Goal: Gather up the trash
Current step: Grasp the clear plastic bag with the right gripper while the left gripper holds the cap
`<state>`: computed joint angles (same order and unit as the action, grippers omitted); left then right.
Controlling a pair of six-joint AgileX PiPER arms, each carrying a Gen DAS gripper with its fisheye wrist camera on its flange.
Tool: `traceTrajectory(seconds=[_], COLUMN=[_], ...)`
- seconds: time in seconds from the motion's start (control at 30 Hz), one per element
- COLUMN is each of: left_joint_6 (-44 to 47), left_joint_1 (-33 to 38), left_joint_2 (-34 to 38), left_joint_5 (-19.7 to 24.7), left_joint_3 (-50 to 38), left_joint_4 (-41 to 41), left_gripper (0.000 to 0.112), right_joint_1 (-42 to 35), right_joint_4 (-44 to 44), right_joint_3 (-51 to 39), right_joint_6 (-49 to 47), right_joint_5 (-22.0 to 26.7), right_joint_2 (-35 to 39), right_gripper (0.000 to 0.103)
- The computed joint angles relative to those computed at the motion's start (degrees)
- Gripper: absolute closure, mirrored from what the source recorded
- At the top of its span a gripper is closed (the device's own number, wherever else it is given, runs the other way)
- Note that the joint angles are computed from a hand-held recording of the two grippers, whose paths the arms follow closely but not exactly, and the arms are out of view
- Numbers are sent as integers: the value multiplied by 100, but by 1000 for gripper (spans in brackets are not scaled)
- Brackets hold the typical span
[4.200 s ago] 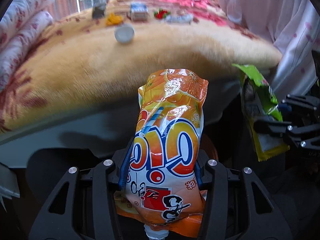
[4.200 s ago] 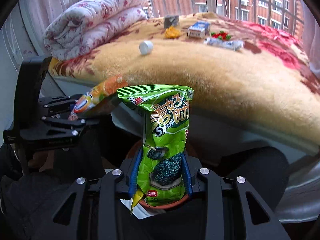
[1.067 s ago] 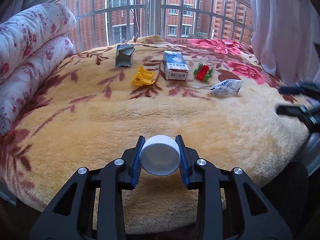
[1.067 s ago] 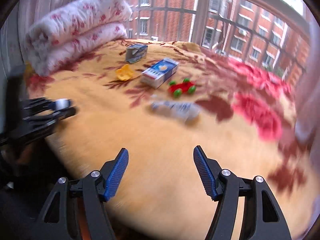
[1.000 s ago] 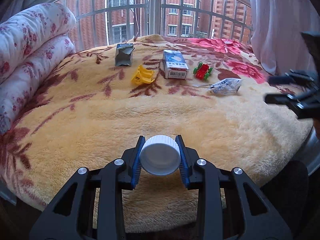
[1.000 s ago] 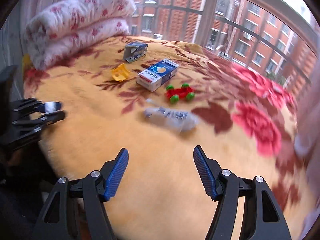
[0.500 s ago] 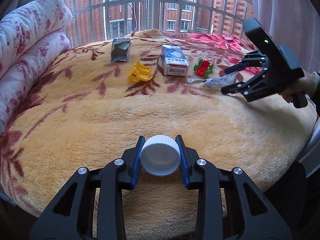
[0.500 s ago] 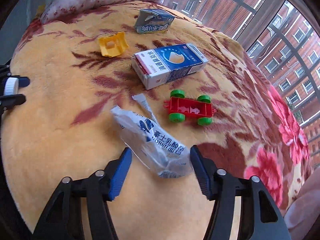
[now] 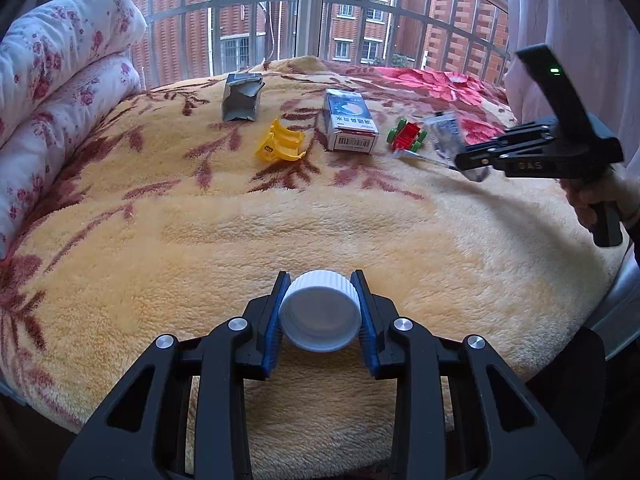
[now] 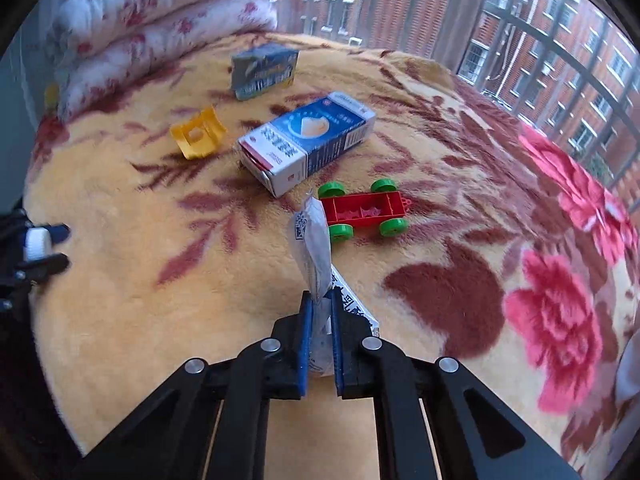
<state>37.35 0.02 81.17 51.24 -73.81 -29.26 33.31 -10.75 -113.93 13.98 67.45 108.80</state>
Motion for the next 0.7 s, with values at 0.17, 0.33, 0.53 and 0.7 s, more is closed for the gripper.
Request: traceTrajectory(seconds=[0.17, 0.33, 0.53, 0.7], left_joint_6=[211, 480, 796, 1044], left_joint_1=[147, 295, 494, 703], left_joint_2=[-190, -497, -869, -1174], left_joint_5=[202, 453, 812, 1221], left_joint_3=[5, 77, 257, 525], left_joint_4=[-232, -467, -627, -620], left_gripper=[82, 82, 82, 82], right_joint_1=[464, 1391, 2636, 3521], right_joint_4=[-3, -701, -1733, -2422], right_joint_3=[1093, 1819, 2552, 3056], right_joint_6=[977, 2300, 4246, 5713], right_joint_5=[-558, -796, -1027, -1128], right_joint_2=[-1034, -1698, -2167, -2392], right_gripper=[94, 94, 94, 94])
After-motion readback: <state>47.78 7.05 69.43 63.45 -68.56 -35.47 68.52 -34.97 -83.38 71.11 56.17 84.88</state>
